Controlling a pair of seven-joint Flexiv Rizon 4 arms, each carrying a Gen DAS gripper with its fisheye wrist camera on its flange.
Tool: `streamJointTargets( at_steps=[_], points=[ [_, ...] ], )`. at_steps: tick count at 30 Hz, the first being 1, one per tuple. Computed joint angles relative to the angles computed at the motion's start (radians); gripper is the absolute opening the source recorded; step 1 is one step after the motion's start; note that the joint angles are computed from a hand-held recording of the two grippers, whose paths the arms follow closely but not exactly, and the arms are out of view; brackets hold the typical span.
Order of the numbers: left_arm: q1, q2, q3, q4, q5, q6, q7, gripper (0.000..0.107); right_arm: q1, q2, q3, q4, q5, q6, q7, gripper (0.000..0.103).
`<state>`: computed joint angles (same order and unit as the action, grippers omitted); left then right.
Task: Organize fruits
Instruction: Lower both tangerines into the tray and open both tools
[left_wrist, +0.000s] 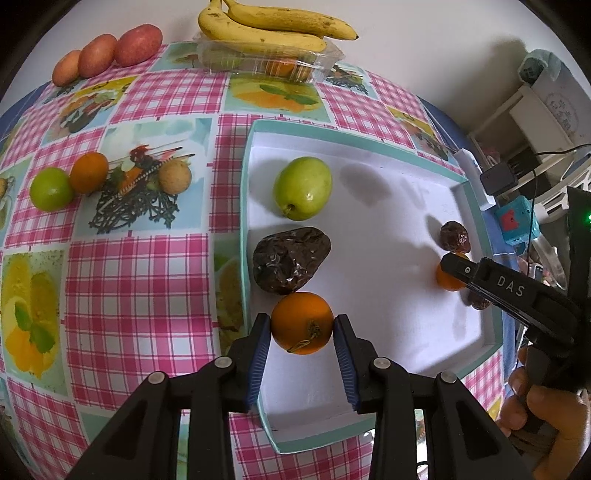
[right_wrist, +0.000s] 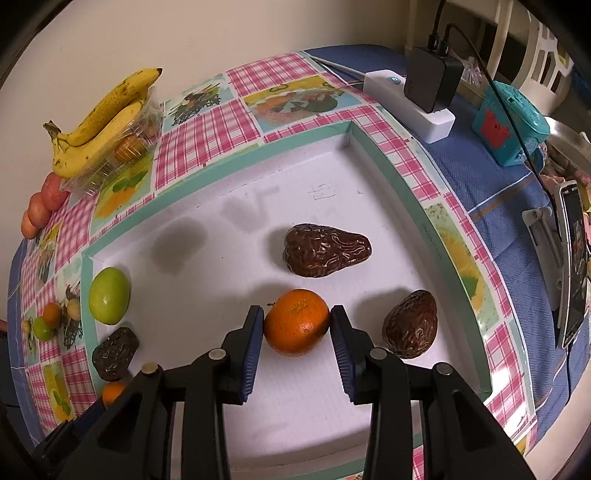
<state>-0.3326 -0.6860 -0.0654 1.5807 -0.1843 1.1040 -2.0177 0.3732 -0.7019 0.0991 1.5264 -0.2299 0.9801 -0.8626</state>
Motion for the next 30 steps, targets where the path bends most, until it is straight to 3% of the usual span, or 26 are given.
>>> streamJointTargets(
  at_steps=[8,11,18,20,22,24,27,28,30],
  points=[
    [0.017,0.003,-0.025,0.011,-0.02,0.013,0.025,0.039,0.002,-0.004,-0.001,-0.011,0.0,-0.01,0.0,0.04],
    [0.029,0.017,-0.04,0.031,-0.038,0.039,0.048,0.039,0.008,0.002,-0.009,-0.005,-0.009,0.004,0.007,0.05],
    [-0.008,0.051,0.03,0.044,0.002,0.074,-0.003,0.046,0.024,0.025,-0.03,0.018,-0.047,0.036,0.034,0.05],
    [-0.021,0.062,0.061,0.052,0.025,0.08,-0.047,0.054,0.028,0.034,-0.035,0.027,-0.06,0.046,0.04,0.05],
    [-0.041,0.069,0.1,0.051,0.059,0.071,-0.104,0.069,0.034,0.043,-0.042,0.036,-0.076,0.058,0.049,0.05],
    [-0.06,0.078,0.142,0.048,0.106,0.055,-0.165,0.071,0.037,0.049,-0.043,0.041,-0.088,0.067,0.053,0.05],
    [-0.084,0.086,0.196,0.043,0.178,0.029,-0.27,0.087,0.036,0.057,-0.034,0.044,-0.094,0.072,0.046,0.051],
    [-0.089,0.086,0.21,0.041,0.2,0.022,-0.306,0.091,0.035,0.057,-0.029,0.044,-0.092,0.075,0.041,0.053],
    [-0.095,0.086,0.23,0.034,0.245,0.003,-0.366,0.094,0.029,0.054,-0.01,0.037,-0.079,0.076,0.023,0.068]
  ],
)
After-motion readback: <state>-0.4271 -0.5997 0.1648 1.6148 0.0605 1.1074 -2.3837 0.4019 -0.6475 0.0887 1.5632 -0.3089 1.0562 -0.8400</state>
